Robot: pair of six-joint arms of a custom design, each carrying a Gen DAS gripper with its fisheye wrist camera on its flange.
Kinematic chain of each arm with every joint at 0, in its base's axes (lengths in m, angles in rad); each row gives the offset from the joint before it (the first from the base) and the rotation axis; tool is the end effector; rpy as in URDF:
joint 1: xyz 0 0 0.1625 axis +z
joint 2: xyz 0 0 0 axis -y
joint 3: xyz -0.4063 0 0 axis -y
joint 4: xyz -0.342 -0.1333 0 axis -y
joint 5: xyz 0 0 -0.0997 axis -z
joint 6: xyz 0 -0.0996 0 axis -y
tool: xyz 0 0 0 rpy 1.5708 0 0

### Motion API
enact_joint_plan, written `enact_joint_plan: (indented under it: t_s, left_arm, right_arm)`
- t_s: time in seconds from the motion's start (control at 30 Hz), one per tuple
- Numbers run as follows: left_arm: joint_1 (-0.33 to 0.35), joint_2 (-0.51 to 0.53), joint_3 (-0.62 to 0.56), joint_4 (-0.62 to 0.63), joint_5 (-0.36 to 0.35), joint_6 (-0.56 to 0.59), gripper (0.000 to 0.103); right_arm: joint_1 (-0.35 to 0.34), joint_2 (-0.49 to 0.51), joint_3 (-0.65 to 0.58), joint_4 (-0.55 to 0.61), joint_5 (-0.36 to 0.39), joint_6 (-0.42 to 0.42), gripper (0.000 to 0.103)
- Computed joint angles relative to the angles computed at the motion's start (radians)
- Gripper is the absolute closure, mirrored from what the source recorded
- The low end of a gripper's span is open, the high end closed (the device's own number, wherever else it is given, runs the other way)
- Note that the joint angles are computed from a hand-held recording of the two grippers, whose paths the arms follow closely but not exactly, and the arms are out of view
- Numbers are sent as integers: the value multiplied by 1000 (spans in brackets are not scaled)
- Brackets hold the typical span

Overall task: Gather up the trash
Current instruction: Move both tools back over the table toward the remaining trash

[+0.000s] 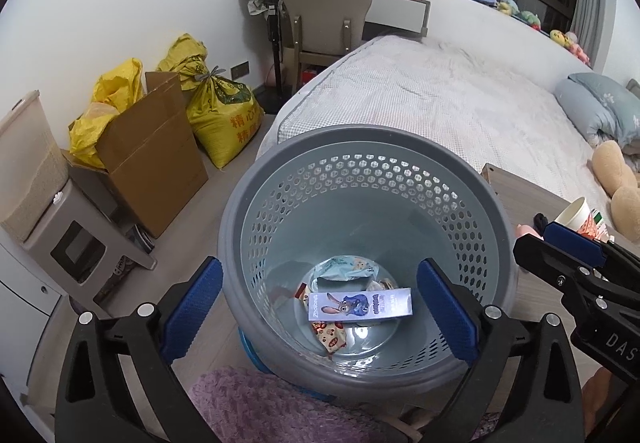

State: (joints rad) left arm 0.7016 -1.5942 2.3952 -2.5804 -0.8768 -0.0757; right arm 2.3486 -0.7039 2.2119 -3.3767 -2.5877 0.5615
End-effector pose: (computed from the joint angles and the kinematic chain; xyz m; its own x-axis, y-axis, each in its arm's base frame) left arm -0.1340 -0.3712 0.2689 -0.6521 0.4525 -0.6083 0.6999 0.6676 -0.2538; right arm 0.3447 -0.2807 0.0633 -0.8227 0.2008 0.5319 -0.2750 0.6783 -0.6814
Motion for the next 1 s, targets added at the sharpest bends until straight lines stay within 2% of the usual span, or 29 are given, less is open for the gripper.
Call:
enact_joint_plan:
  t_s: [0.37,0.57,0.77,0.87,1.0]
  left_arm:
    - [-38,-72,27,40,20,-27,6]
    - [-61,-111,52,49,13,-36,6]
    - [-108,-140,80,81,5,-68,6]
    - [-136,-149,93,97,-16,-90,6]
    - [-177,-157,115,104,-46,-127,6]
  right_arm:
    - [66,-10,2,59,-47,68,50]
    - [101,-21,21,113,-79,149,48]
    - [137,-54,60,216,-113,287,48]
    - [155,-86,90,289,-133,381,48]
    - [182,-150,134,443,-161,545,48]
